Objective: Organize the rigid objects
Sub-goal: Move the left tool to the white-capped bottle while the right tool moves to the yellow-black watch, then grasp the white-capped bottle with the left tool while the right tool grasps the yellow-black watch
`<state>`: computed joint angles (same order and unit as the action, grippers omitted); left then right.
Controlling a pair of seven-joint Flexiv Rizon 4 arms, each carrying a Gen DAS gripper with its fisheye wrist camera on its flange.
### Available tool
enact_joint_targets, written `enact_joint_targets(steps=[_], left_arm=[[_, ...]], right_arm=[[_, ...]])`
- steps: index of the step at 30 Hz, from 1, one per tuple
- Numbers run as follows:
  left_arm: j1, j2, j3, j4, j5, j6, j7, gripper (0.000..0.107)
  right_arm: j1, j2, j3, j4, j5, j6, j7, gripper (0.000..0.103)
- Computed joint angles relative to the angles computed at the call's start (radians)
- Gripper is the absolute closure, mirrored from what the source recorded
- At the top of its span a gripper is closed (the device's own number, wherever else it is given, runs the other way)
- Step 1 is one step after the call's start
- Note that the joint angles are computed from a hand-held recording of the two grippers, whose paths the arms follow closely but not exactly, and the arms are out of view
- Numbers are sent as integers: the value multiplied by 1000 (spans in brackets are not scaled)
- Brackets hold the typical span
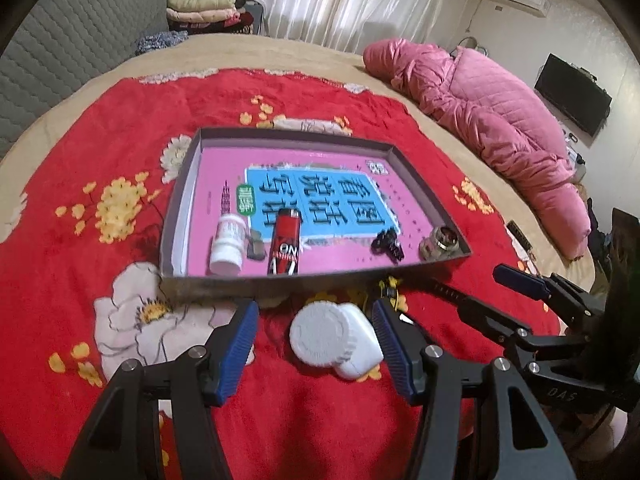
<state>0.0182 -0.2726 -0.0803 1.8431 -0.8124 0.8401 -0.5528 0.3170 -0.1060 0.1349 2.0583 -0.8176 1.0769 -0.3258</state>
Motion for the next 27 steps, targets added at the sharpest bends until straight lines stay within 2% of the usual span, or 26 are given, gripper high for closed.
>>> enact_joint_targets(steps=[13,27], left_arm=[[-6,-10,12,10,81,-38,-34,48],[16,-67,1,-31,84,-119,-95,48]], right_arm=[[13,-14,13,7,107,-30,-85,25],[25,-43,6,9,151,-39,-131,25]])
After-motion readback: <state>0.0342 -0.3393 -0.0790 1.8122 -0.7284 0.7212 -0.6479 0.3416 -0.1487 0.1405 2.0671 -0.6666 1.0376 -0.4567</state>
